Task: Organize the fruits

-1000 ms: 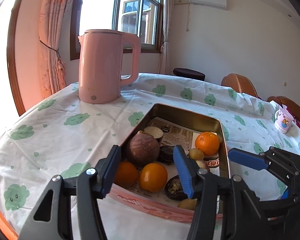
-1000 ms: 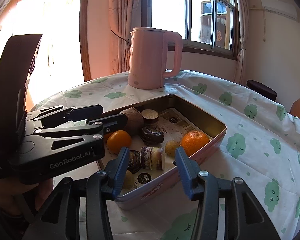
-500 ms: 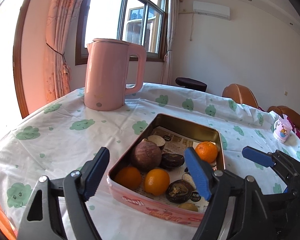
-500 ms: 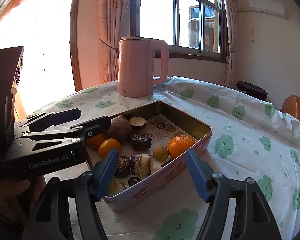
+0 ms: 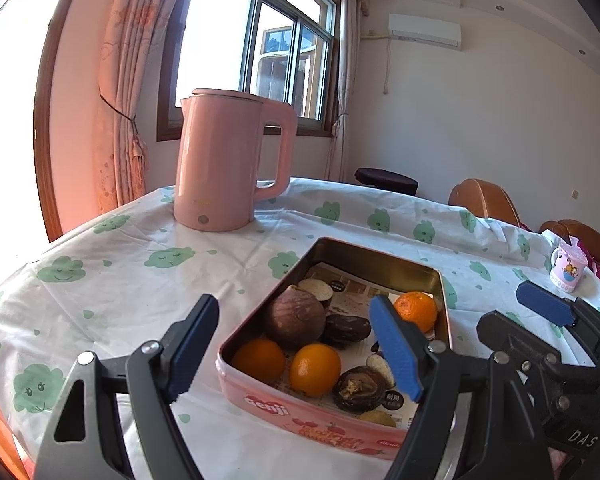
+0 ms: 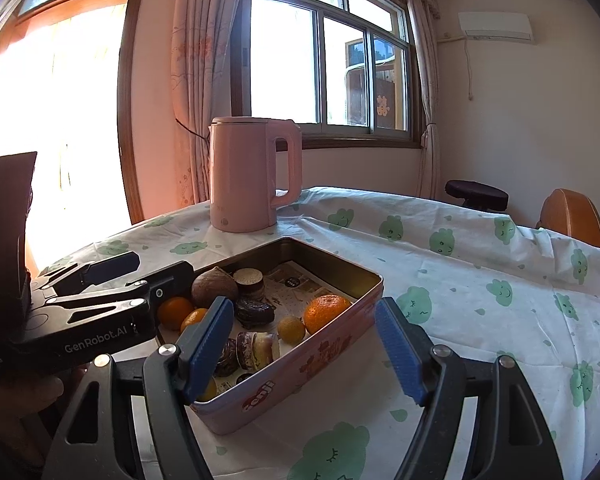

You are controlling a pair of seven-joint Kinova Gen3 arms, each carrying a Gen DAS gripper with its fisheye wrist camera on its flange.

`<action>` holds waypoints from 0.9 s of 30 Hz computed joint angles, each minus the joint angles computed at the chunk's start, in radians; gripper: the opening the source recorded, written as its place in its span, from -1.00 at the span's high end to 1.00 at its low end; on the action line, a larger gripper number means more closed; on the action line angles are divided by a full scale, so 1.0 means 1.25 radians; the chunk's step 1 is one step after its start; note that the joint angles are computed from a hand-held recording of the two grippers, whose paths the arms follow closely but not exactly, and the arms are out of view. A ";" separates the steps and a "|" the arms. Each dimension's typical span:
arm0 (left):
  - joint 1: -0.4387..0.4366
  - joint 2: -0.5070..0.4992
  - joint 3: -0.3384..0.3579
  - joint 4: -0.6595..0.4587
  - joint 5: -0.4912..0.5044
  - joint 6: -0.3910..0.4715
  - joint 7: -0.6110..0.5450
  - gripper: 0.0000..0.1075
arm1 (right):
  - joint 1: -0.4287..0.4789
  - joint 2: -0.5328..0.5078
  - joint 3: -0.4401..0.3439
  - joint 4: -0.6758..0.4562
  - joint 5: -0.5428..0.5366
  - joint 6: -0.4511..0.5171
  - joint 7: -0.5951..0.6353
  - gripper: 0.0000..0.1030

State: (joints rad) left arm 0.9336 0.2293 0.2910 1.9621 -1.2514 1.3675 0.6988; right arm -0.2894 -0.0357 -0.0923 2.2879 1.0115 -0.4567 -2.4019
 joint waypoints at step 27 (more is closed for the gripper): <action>0.007 0.011 -0.003 -0.003 -0.002 0.011 0.005 -0.60 | 0.007 -0.001 0.006 0.012 -0.042 -0.018 0.021 -0.72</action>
State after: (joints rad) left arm 0.9423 0.2435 0.2870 1.9583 -1.2536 1.3810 0.7044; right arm -0.2803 -0.0376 -0.0851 2.3032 0.9586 -0.4794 -2.3754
